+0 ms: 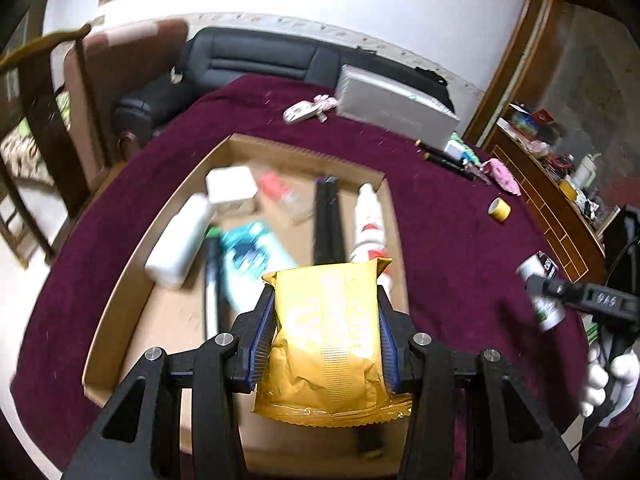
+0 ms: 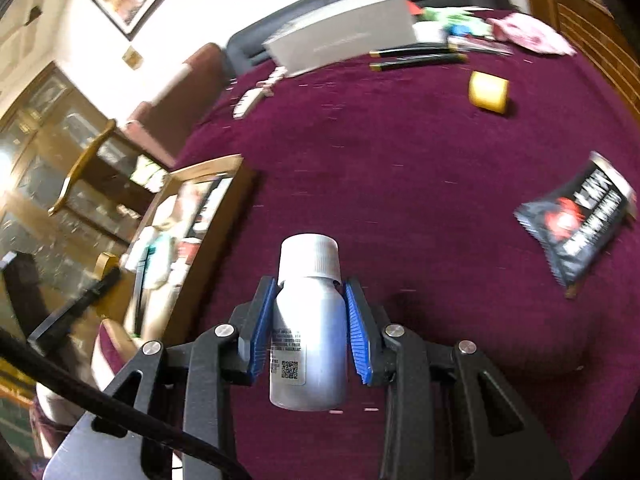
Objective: Organize objects
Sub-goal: 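Carry the yellow packet and white bottle into the tray and release them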
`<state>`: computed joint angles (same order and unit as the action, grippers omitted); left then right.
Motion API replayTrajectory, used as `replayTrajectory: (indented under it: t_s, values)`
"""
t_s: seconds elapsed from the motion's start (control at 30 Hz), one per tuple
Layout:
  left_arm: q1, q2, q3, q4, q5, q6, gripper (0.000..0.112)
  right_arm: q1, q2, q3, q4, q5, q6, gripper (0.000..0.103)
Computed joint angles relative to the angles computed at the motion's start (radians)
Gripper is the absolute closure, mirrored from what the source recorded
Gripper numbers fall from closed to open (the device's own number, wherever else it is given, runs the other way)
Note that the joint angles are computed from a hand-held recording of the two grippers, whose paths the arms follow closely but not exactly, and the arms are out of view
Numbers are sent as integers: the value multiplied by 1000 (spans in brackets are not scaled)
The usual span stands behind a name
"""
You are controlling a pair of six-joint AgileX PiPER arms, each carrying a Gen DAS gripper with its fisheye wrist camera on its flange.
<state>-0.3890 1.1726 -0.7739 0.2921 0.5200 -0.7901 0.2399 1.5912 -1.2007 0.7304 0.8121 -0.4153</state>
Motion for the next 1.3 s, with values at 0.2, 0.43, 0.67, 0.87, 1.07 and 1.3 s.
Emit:
replayTrajectory:
  t_s: [0.2, 0.43, 0.67, 0.87, 1.07, 1.3]
  values:
    - [7, 3, 90, -59, -54, 21, 72, 122, 36, -59, 28, 13, 32, 71]
    - [-23, 58, 97, -11, -29, -2, 72, 286, 105, -158, -32, 4, 124, 71]
    - [20, 156, -8, -11, 35, 54, 72, 353, 126, -198, -66, -10, 169, 70]
    - [66, 273, -120, 2, 58, 84, 72, 353, 139, -207, -57, -13, 172, 70]
    - [76, 312, -161, 4, 76, 98, 70, 347, 161, -232, -50, 2, 175, 70]
    - [233, 153, -36, -408, 6, 440, 66, 357, 213, -278, -15, 39, 161, 70]
